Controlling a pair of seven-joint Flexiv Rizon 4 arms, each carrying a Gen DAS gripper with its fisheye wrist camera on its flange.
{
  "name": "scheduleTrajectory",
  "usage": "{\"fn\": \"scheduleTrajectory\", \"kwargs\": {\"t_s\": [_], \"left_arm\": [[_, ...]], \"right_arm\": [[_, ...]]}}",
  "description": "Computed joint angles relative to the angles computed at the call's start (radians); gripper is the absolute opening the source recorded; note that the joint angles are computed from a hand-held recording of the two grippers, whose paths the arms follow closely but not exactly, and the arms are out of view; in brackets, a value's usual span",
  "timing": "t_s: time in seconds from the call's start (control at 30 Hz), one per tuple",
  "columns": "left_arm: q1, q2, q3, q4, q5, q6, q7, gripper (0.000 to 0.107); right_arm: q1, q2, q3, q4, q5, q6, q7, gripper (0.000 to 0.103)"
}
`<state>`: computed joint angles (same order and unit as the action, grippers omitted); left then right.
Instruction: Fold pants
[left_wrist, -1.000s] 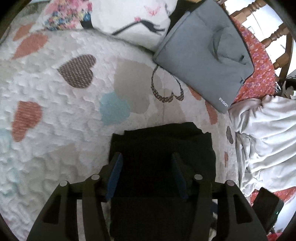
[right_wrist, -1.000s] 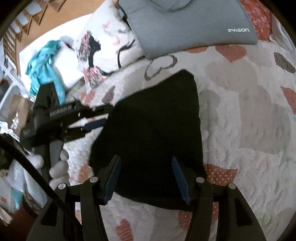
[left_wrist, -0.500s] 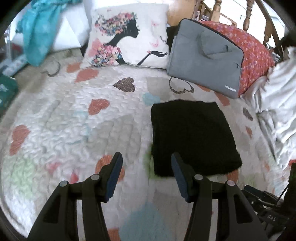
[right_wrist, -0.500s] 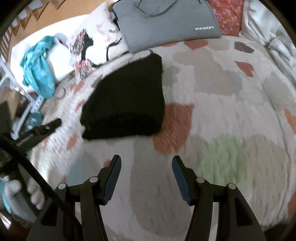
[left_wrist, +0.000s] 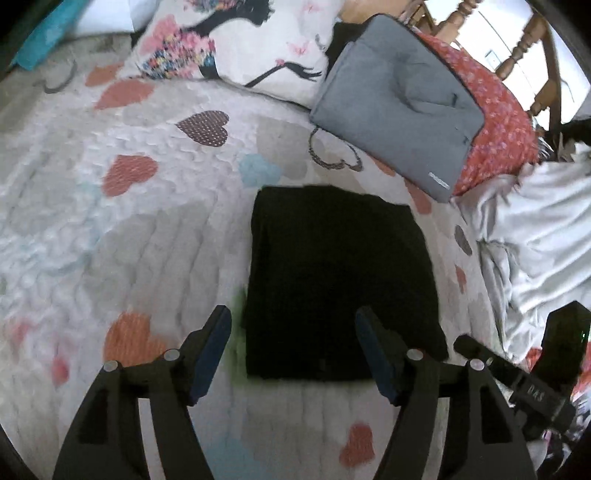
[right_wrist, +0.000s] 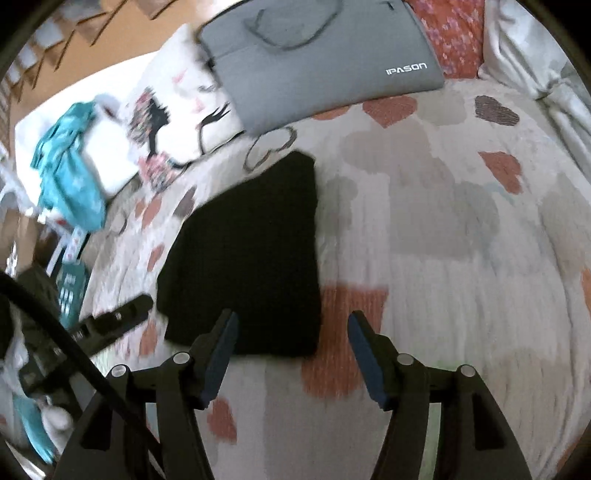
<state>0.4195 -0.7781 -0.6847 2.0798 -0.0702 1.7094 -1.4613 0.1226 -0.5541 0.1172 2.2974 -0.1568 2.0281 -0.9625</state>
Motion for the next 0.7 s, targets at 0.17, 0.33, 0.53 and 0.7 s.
{"fn": "scheduleTrajectory", "kwargs": {"t_s": [0.17,0.33,0.53,0.7], "left_arm": [[-0.034,-0.100,0.012,-0.150,-0.066,-0.143,0.082,0.070],[-0.092,-0.137,0.034,-0.215,-0.118,-0.166,0.158,0.082],[-0.041,-0.141,-0.059,-0.196,-0.167,-0.173,0.253,0.034],[-0.022,-0.162,-0.099,-0.226,-0.214,-0.175,0.277,0.032]], "right_arm": [[-0.236,-0.124,0.172,-0.196,-0.186,-0.147,0.094,0.066],[-0.397,-0.272,0.357,-0.359,-0.272,-0.247,0.072,0.068],[-0.376,-0.238,0.378,-0.395,-0.265,-0.338,-0.004,0.026],[-0.340,-0.194,0.358,-0.396,-0.204,-0.302,-0.054,0.023]]}}
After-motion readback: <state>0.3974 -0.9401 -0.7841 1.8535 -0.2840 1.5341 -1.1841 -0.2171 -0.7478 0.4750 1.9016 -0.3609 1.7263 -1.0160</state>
